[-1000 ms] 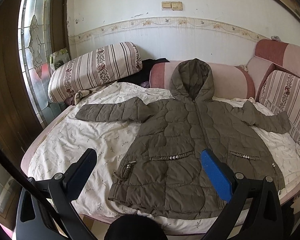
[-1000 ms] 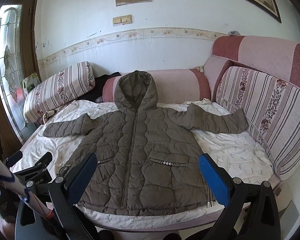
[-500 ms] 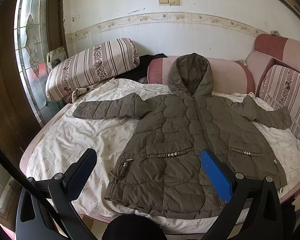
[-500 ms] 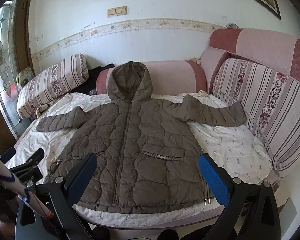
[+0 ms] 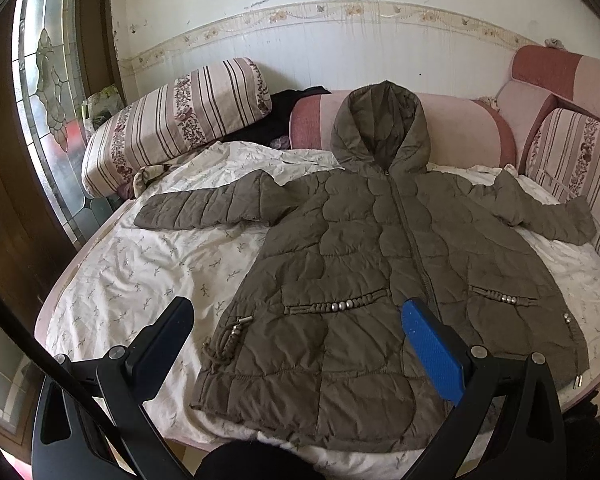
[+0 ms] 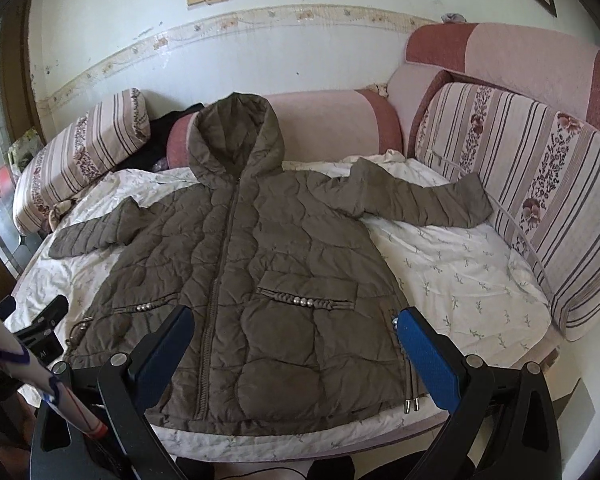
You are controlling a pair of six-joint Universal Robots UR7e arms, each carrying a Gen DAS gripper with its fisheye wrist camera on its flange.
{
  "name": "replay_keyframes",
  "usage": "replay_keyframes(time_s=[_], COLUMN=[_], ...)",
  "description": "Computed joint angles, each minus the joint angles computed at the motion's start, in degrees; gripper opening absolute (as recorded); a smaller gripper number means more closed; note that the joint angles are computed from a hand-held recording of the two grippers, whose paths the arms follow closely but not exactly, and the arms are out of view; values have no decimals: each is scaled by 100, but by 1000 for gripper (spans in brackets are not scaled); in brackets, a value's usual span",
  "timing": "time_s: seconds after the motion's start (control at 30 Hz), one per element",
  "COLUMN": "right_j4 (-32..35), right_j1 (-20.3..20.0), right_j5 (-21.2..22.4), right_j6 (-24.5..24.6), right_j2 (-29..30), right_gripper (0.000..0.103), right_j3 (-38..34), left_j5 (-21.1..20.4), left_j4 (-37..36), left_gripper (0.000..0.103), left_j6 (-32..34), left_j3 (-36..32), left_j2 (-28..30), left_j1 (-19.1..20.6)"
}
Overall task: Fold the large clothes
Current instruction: 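Move both tools forward toward the spread olive puffer jacket, then reach the right tool to the jacket sleeve cuff and grasp it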
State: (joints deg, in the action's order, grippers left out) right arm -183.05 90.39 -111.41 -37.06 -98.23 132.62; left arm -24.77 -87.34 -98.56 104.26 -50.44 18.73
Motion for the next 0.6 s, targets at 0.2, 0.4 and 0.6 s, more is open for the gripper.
replay_keyframes(time_s=[0.2,0.4,0.6], right_j4=[22,-88,-224], right_j1=[-80,-200,-278], right_j5=[-302,-661,-986], right_j6=[118,115,29], right_j2=[448,1066,1632], right_gripper=[103,103,103], right_j3=[-309,-769,-1251], left_j5=[272,486,730], left_j4=[-289,-1008,-1974], left_gripper=[103,103,103], left_j6=[466,1382,2404], left_j3=[-348,-767,-1369], left_j2=[309,783,1384], left_j1=[422,838,1271])
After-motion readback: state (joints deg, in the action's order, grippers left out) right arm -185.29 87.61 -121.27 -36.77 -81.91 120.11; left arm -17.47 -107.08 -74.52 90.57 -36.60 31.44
